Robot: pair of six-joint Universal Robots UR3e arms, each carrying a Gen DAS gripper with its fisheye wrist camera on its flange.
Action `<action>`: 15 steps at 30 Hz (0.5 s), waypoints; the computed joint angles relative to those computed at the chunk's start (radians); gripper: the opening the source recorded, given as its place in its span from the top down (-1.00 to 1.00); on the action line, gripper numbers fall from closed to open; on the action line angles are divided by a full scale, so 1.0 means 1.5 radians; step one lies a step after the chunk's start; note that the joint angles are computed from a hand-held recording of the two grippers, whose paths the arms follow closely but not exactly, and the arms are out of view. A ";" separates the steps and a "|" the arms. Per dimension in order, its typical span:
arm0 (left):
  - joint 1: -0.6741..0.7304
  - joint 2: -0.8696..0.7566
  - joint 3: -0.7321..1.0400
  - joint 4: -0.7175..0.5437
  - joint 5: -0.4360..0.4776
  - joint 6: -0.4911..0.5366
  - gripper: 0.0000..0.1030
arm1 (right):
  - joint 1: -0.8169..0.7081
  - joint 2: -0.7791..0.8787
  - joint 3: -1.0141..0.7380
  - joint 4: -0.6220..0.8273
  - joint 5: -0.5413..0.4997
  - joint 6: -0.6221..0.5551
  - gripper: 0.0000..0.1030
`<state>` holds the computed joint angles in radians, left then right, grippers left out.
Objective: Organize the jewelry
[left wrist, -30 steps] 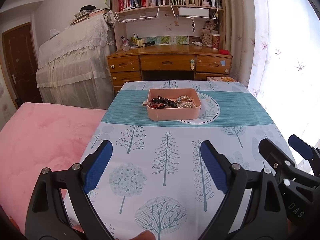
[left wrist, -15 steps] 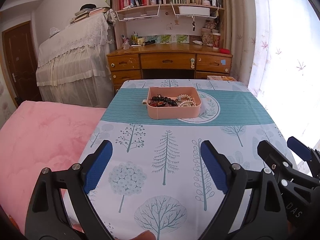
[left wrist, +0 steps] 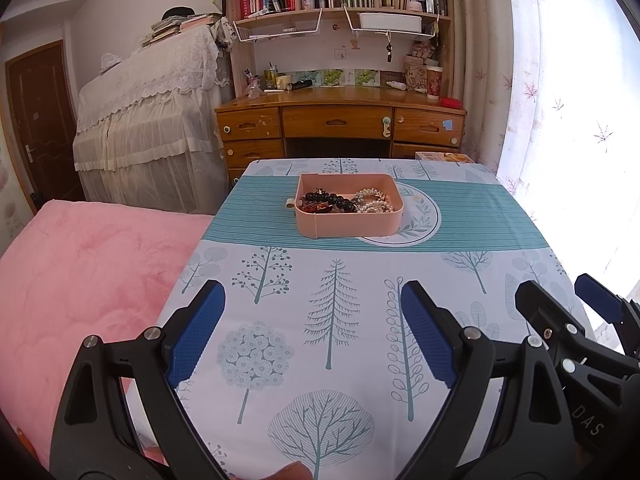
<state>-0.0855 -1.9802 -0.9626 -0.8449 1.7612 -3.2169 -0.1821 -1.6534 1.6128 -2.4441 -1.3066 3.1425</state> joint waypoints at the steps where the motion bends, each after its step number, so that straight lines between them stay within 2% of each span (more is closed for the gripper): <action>1: 0.000 0.000 0.000 0.000 0.000 0.001 -0.72 | -0.001 0.000 0.001 0.000 0.002 0.000 -0.68; 15: 0.000 0.000 0.002 -0.003 0.000 -0.001 -0.72 | 0.000 0.000 0.002 -0.001 0.001 0.000 -0.68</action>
